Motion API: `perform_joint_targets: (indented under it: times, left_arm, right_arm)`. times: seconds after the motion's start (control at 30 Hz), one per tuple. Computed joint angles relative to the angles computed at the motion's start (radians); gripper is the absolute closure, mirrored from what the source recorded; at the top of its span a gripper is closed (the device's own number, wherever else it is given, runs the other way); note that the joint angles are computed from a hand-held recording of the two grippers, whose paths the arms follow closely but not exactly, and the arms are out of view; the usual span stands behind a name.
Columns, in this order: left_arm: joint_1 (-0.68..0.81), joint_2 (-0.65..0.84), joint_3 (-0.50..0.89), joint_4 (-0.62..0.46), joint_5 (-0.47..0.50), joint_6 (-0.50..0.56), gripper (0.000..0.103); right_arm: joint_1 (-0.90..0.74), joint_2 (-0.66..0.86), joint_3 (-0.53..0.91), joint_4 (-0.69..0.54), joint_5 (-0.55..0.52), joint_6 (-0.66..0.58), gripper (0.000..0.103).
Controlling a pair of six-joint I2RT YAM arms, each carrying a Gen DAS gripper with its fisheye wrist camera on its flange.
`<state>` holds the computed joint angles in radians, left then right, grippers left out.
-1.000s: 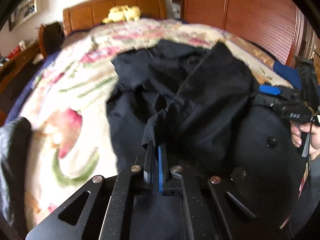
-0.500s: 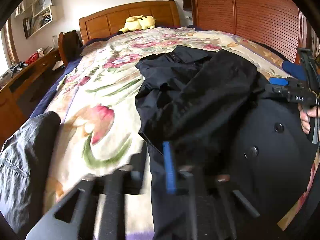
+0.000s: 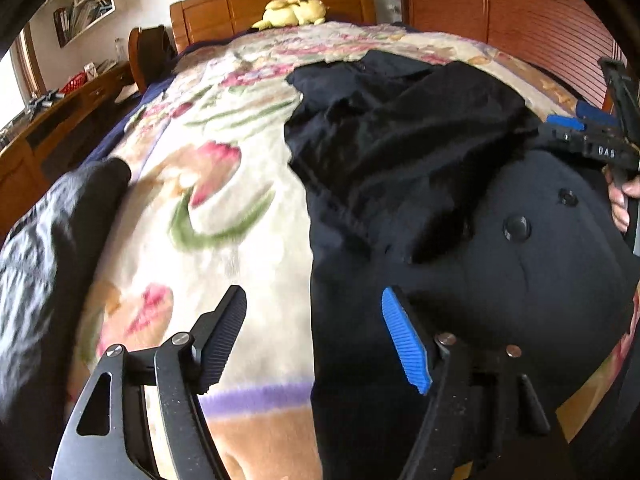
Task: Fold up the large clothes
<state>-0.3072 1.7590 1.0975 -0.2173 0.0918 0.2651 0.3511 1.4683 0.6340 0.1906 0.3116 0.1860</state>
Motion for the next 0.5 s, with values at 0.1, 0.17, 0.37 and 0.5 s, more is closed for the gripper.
perform_joint_targets:
  times: [0.1, 0.17, 0.37, 0.5]
  left_arm:
    - [-0.004, -0.002, -0.032, 0.026, -0.01, 0.0, 0.031]
    - [0.0, 0.003, -0.042, 0.039, 0.0, -0.008, 0.031]
    - [0.017, 0.007, -0.075, 0.093, 0.034, -0.03, 0.028]
    - [0.016, -0.006, -0.12, 0.156, 0.034, -0.038, 0.028]
  right_arm:
    - [0.008, 0.005, 0.004, -0.006, 0.002, -0.014, 0.029]
    - [0.013, 0.021, 0.015, -0.016, 0.002, -0.027, 0.029]
    - [0.014, 0.066, 0.052, -0.053, 0.028, -0.03, 0.029]
    - [0.03, 0.022, 0.033, -0.07, 0.053, -0.017, 0.029]
